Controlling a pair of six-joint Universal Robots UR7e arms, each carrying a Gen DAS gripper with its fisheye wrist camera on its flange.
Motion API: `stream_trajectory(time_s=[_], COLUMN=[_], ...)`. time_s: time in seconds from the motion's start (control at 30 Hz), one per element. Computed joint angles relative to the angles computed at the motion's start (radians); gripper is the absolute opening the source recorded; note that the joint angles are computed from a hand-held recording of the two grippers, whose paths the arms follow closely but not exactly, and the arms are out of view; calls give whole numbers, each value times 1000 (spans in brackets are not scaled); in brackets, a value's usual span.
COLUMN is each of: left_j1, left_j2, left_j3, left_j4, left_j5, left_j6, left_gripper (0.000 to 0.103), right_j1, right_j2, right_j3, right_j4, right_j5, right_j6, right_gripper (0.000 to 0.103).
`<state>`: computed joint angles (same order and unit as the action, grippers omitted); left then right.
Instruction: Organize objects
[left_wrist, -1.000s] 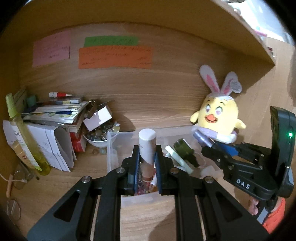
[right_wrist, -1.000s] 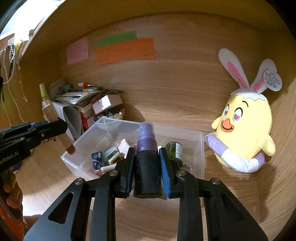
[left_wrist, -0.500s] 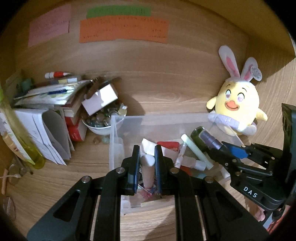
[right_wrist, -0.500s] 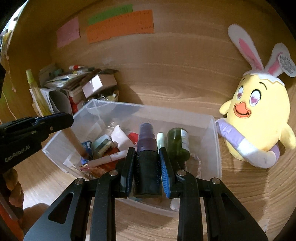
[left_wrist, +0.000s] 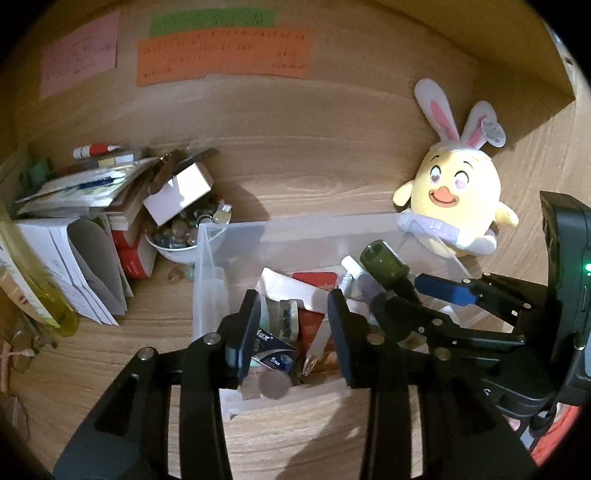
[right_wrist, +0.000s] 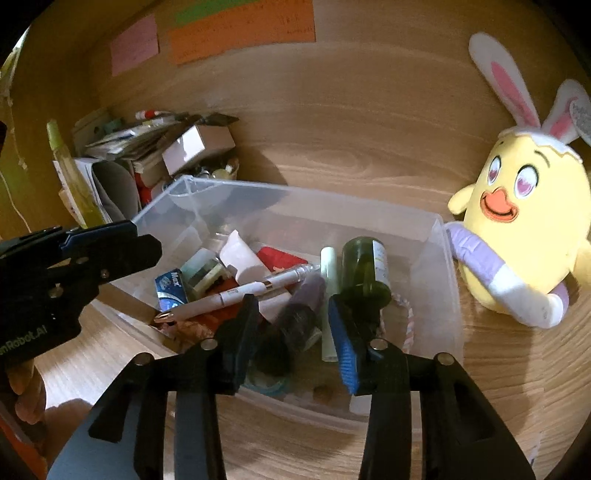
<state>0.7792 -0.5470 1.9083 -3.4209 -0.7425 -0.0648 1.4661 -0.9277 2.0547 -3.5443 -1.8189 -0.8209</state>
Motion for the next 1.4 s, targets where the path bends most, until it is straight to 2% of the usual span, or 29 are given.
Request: stream_trajectory(time_s=[0.23, 0.37, 0.5, 0.63, 0.67, 0.77, 1.03, 1.4], left_j1=[-18, -35, -47, -66, -69, -79, -94, -99], left_j2=[-26, -30, -31, -19, -17, -12, -8, -5], left_j3=[46, 74, 99, 117, 120, 133, 165, 185], left_j4=[-35, -63, -69, -89, -96, -100, -95, -95], left_j5=[-4, 16, 24, 60, 66, 79, 87, 96], left_j6=[-11, -8, -22, -23, -21, -28, -71, -102], left_gripper=[50, 58, 69, 90, 93, 96, 99, 99], right_j1=[-3, -6, -12, -14, -13, -12, -27, -55], right_j2=[-44, -64, -91, -108, -109, -110, -113, -134], right_j3=[37, 83, 128, 167, 178, 197, 242, 288], right_j4=[3, -64, -104, -148, -170, -199, -266, -271], right_j5=[20, 34, 58, 68, 66, 58, 62, 79], right_j6=[8, -20, -39, -58, -66, -73, -79, -55], right_gripper=[39, 52, 58, 85, 89, 99, 101, 101])
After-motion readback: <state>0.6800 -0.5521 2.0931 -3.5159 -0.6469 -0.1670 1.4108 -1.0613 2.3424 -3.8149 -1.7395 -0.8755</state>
